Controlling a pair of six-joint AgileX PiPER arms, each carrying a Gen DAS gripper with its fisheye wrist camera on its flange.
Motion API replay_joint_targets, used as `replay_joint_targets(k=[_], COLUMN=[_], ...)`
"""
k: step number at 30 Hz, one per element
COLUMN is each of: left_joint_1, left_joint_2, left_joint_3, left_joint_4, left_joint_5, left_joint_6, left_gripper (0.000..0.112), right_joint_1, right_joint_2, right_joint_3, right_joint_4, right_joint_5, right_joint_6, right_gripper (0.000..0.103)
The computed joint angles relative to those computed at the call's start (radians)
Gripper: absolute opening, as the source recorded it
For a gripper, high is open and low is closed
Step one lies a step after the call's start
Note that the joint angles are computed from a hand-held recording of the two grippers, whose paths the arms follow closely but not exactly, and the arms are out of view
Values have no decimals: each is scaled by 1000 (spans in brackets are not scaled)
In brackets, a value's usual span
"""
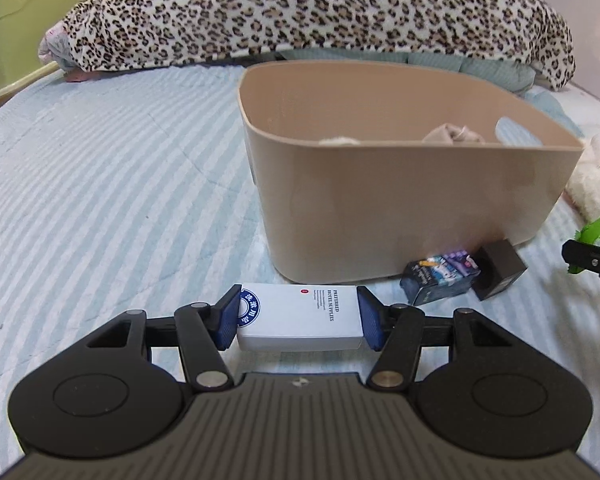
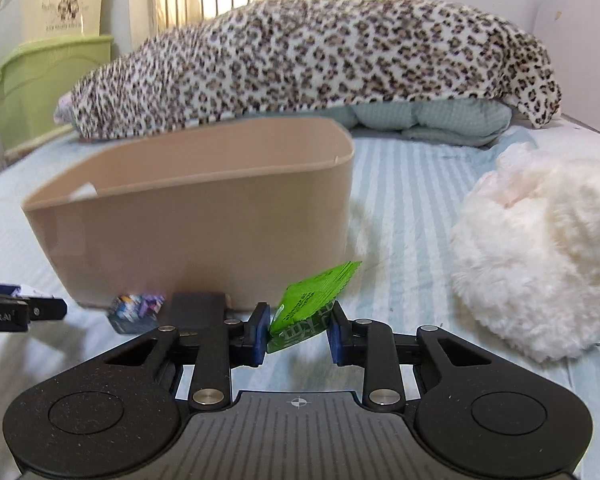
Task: Organize objects
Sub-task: 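Carry the medicine box and green packet into the basket and release both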
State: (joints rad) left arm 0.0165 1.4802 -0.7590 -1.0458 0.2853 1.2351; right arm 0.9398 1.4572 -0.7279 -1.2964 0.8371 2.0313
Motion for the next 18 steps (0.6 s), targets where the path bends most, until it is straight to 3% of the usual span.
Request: replay_joint_targets(k=[8, 14, 18], left_joint_1=[33, 26, -12], left_joint_2=[-137, -197, -195], left_joint_3=[15, -27, -76], left_joint_4=[-38, -33, -15], left_joint_5=[56, 87, 58], left_joint_6=[55, 28, -12], left_gripper=[60, 60, 60], right_joint_1=[86, 83, 39], right_joint_2=[-90, -92, -62], right_joint_3=[-33, -112, -178], right_joint_4=[-15, -56, -80], right_joint_5=[125, 143, 117], right_joint_6=[-50, -142, -225], right_gripper=[28, 28, 28])
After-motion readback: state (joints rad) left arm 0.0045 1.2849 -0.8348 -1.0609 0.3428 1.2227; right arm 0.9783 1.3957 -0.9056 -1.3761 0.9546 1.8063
